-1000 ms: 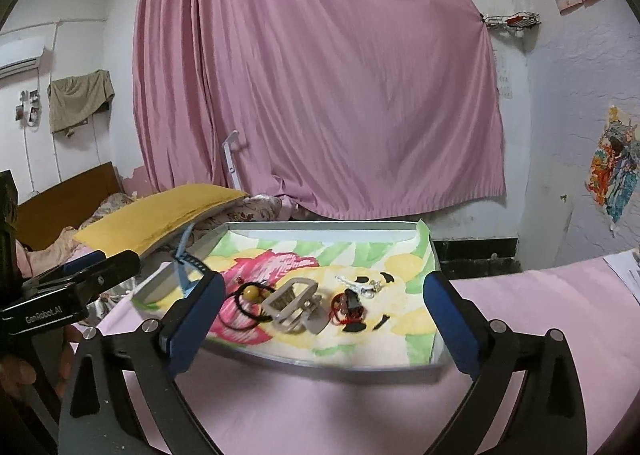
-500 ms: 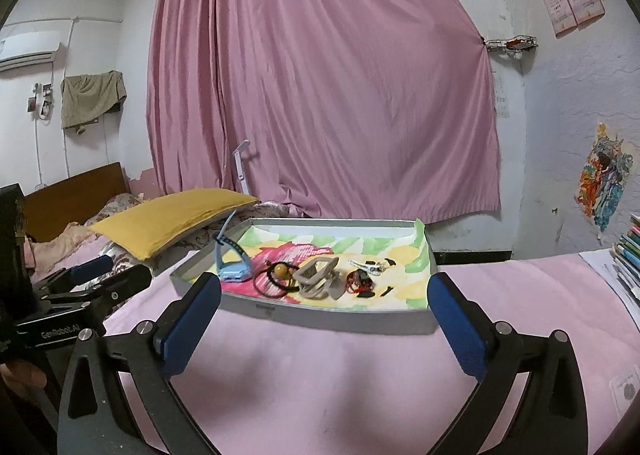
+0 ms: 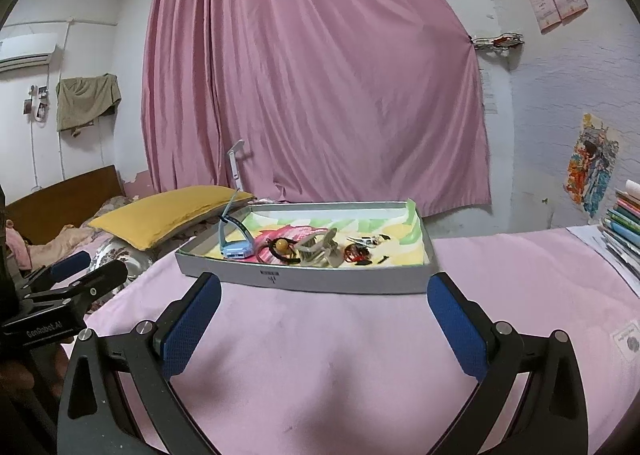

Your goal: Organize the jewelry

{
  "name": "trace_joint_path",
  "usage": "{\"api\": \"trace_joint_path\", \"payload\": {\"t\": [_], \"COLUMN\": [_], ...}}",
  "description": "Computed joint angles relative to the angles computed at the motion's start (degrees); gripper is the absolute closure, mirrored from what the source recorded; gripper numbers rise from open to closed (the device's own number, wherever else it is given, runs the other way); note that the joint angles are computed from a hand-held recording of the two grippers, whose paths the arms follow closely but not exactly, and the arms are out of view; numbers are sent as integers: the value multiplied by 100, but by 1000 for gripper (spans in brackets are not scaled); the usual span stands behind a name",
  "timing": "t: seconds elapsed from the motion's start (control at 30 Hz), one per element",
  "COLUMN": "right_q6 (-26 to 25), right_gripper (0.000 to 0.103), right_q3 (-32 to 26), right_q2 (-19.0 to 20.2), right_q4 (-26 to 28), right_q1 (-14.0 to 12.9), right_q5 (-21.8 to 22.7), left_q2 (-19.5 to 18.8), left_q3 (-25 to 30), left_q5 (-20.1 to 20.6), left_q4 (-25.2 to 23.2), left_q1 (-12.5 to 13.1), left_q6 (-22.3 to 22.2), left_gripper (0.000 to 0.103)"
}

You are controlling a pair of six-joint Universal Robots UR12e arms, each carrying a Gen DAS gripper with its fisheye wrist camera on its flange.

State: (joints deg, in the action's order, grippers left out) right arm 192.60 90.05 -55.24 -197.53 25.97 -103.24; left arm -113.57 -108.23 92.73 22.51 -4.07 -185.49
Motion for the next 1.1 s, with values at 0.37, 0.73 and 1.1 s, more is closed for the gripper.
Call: {"api": "trace_joint_path", "payload": {"t": [0.37,0.73,1.1], "right_q6": [168,275,247], "right_gripper": [2,2,2], "right_q3": [110,103,79], "right_q2": [53,57,70], "right_q4": [68,209,217], "right_q1": [45,10,37], "right_q5": [-312,-223,-277], "left_q2": [-129,-143,-116], "left_q3": [-99,-126,-132], "left_q5": [217,175,138], "left_q4": [193,0,-84], "left_q1": [-23,2,9], "left_q6": [-89,-186,-237], "left_gripper": [1,1,1]}}
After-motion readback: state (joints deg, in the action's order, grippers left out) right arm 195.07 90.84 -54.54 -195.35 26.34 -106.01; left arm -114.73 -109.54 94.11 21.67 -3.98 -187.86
